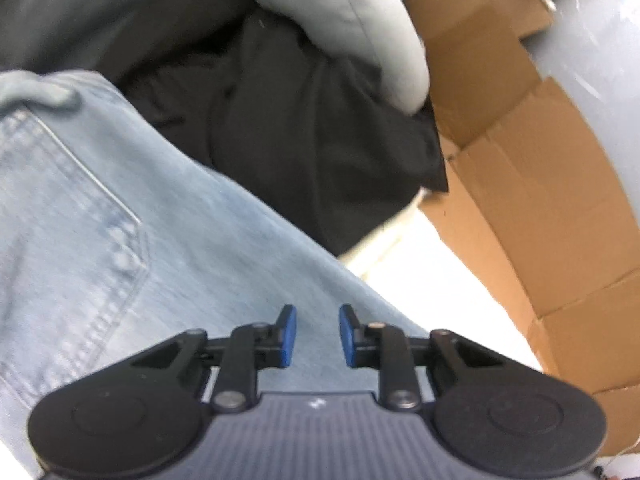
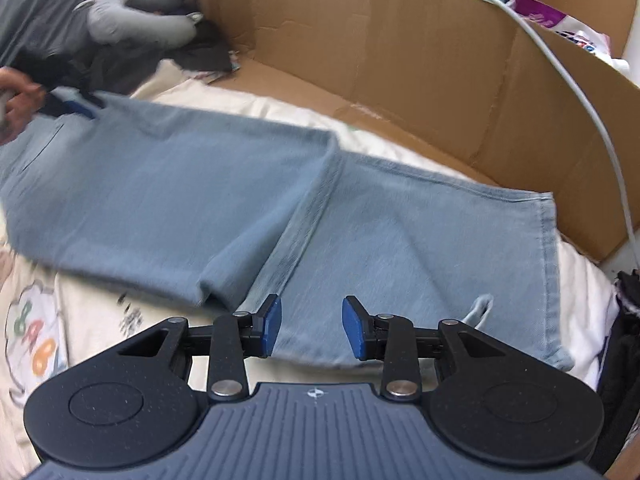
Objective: Fold clothes
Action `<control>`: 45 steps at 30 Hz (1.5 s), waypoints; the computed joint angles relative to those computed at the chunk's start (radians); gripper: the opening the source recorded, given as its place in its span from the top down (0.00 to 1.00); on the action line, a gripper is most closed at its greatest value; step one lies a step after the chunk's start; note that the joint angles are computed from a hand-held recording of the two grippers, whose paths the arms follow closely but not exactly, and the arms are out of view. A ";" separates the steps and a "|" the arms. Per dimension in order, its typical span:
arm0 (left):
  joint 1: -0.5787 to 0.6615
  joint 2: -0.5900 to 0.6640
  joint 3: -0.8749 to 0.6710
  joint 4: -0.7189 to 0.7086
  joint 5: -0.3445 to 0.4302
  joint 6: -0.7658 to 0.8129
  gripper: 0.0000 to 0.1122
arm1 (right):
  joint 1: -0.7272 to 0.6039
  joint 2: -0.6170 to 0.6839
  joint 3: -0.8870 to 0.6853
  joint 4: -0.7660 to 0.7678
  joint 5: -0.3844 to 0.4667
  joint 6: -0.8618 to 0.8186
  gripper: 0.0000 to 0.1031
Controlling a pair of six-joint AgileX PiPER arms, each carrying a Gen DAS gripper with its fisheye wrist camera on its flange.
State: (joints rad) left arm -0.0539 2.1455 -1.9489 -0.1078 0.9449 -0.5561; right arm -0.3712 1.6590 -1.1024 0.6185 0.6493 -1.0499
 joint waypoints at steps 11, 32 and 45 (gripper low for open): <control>0.019 0.131 -0.122 -0.031 0.016 0.090 0.86 | 0.052 0.007 0.080 0.062 -0.078 -0.148 0.45; 0.029 -0.089 0.210 -0.165 -0.100 0.191 0.88 | 0.110 0.000 0.138 -0.043 -0.191 -0.168 0.73; -0.037 -0.222 0.108 -0.180 0.180 0.170 0.82 | 0.050 -0.079 0.011 -0.107 -0.109 0.208 0.93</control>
State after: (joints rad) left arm -0.0906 1.9239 -1.8410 -0.2874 1.1252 -0.3856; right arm -0.3211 1.5803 -1.0911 0.5119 0.5399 -0.8415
